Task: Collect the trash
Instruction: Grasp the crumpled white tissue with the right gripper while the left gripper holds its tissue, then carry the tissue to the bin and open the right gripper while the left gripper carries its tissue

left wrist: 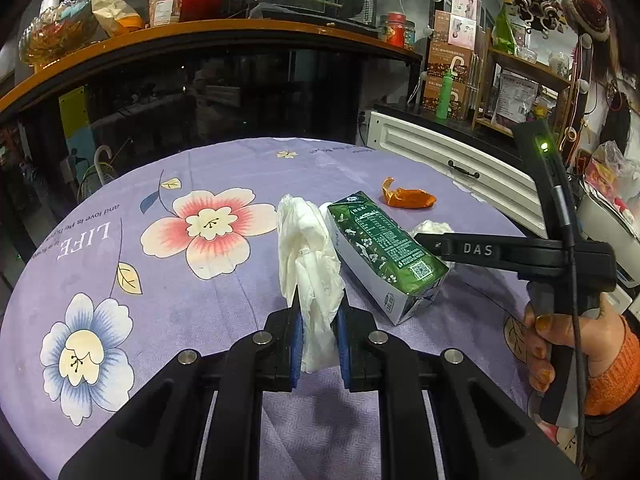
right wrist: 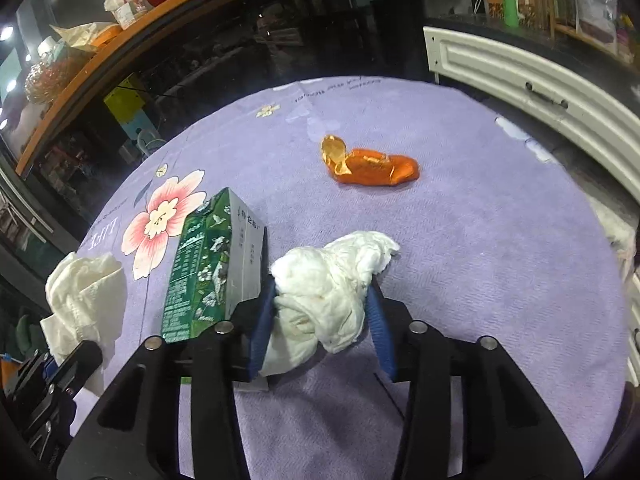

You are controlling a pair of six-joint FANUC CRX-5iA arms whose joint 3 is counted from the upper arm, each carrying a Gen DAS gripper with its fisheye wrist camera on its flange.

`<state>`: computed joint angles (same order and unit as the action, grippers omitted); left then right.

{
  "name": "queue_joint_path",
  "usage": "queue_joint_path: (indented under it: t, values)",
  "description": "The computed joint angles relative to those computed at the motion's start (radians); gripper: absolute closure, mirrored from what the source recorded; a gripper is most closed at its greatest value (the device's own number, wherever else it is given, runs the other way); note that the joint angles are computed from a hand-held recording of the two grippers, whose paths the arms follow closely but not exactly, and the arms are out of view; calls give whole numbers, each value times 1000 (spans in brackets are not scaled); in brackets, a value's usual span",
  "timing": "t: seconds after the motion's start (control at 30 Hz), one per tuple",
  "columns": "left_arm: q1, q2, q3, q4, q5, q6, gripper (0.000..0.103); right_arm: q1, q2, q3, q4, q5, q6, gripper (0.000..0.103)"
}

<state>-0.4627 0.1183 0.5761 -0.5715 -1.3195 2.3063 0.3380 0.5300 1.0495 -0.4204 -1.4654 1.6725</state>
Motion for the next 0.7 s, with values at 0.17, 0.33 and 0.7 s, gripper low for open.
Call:
queue_joint_path:
  t: [0.17,0.33,0.7]
  values:
    - [-10,6,6,-12,-2,-9,88,-24,-94,-123,-5,69,49,61]
    - [-19,11,9,-25,-4,-15,88,-85,-175,-210,-47,80,91,61]
    - [-21,22,11,-28,-6,-9,88,-272,-380,-444,-122,111,215,61]
